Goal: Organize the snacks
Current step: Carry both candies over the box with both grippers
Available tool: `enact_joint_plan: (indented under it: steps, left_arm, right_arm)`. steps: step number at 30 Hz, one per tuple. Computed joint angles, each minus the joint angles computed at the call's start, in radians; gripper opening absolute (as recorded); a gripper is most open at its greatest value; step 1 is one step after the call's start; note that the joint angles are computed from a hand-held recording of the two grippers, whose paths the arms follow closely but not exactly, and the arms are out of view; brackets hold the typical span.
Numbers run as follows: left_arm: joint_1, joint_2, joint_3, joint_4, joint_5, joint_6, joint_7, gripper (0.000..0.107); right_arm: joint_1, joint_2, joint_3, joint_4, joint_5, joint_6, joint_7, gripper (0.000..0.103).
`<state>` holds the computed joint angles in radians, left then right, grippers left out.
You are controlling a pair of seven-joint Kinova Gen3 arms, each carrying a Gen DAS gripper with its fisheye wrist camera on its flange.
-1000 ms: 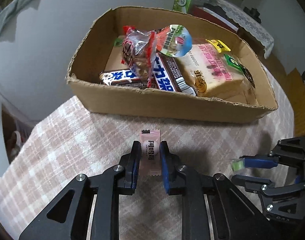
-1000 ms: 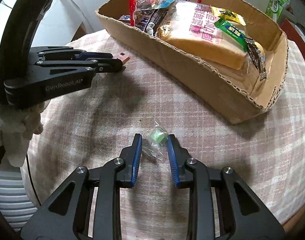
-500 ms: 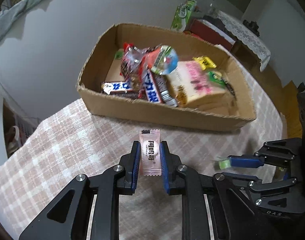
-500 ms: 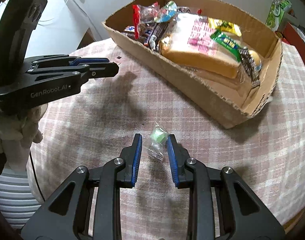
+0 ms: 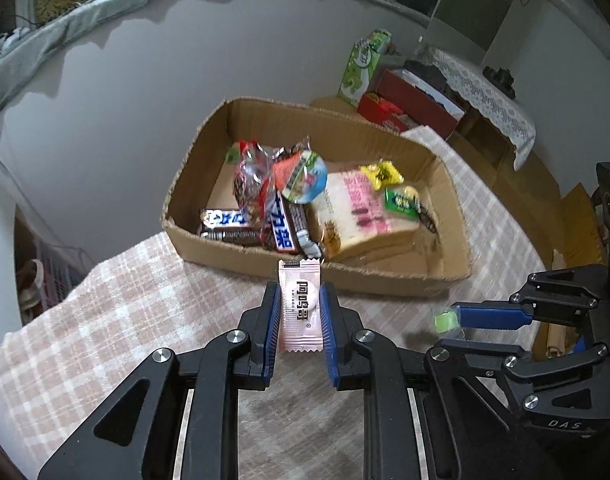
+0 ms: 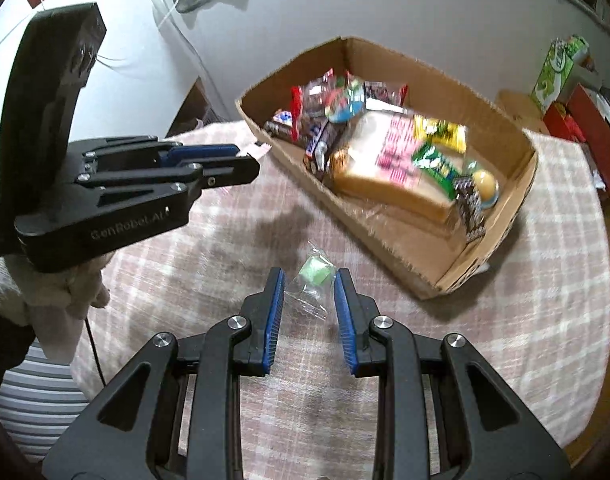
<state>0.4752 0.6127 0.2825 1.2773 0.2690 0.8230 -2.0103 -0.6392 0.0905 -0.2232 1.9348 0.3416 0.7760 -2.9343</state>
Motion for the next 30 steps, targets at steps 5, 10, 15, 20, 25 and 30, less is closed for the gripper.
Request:
enact_joint_plan:
  steps: [5,10,15,20,25,30]
  left_arm:
    - [0.003,-0.003,-0.005,-0.026,0.010,-0.002,0.030,0.018]
    - [0.020,0.025,-0.014,-0.088,0.018,-0.004,0.097,0.018]
    - [0.049,0.062,-0.018,-0.147,0.008,0.000,0.151,0.018]
    - [0.080,0.089,-0.026,-0.195,-0.014,0.005,0.197,0.018]
    - [0.113,0.115,-0.045,-0.249,-0.051,0.017,0.236,0.018]
    - [0.128,0.134,-0.059,-0.281,-0.081,0.025,0.266,0.018]
  right_arm:
    - [0.028,-0.021,0.006,-0.038,-0.004,0.036,0.074,0.027]
    - [0.083,-0.037,0.027,-0.047,-0.011,0.046,0.154,0.027]
    - [0.146,-0.032,0.051,-0.055,-0.028,0.050,0.252,0.027]
    - [0.178,-0.020,0.066,-0.063,-0.018,0.053,0.301,0.027]
    - [0.213,0.002,0.087,-0.063,-0.037,0.030,0.361,0.027]
    - [0.254,0.017,0.104,-0.057,-0.111,-0.013,0.450,0.027]
